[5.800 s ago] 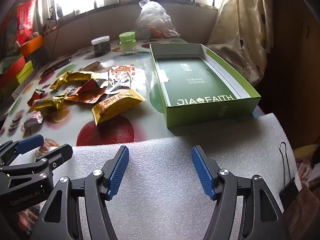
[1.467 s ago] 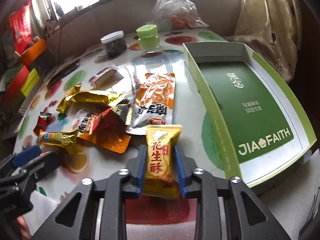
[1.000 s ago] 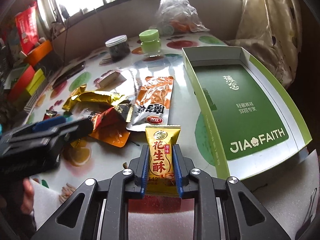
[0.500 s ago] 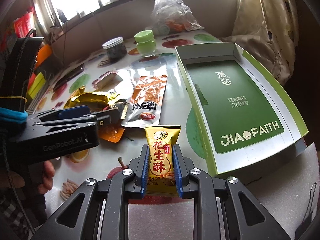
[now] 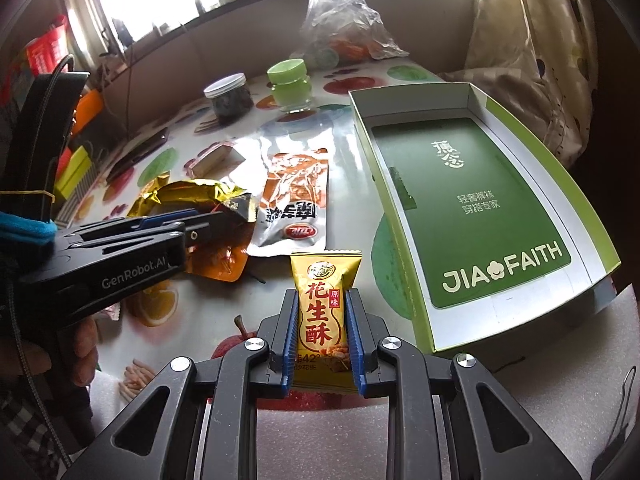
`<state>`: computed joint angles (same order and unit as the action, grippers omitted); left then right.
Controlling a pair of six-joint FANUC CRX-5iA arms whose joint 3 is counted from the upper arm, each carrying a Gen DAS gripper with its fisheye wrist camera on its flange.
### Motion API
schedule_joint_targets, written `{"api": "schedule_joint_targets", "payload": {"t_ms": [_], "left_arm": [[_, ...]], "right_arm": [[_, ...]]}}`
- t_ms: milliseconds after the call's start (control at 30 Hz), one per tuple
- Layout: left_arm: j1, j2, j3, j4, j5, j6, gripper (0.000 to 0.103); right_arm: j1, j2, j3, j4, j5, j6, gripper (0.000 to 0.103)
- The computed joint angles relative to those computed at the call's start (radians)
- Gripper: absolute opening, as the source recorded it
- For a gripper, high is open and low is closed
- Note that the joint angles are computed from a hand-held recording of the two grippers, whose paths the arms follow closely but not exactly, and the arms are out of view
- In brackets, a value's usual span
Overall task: Organize snacks
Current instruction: 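Close the left tool on the red wrapped candy while the right tool holds the peanut packet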
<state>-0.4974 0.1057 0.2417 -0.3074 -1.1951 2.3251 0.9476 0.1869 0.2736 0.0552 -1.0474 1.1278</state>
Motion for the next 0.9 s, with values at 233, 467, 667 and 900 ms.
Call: {"api": "schedule_joint_targets", "payload": {"t_ms": [233, 467, 667, 900], "left_arm": [[-0.016, -0.003, 0.011, -0.023, -0.005, 0.015, 0.009], [-0.017, -0.014, 0.006, -0.029, -0.008, 0.024, 0.006], [0.013, -0.001, 0.004, 0.02, 0.006, -0.027, 0.03], [0.026, 0.035, 0.032, 0.018, -0.015, -0.076, 0.048]], "right_arm": [[0.001, -0.009, -0.008, 0.006, 0.006, -0.006, 0.021], [0.004, -0.016, -0.013, 0.01, 0.01, -0.011, 0.021], [0.004, -0.017, -0.015, 0.012, 0.01, -0.013, 0.021], [-0.002, -0.006, -0.006, 0.004, 0.002, -0.014, 0.021]]}}
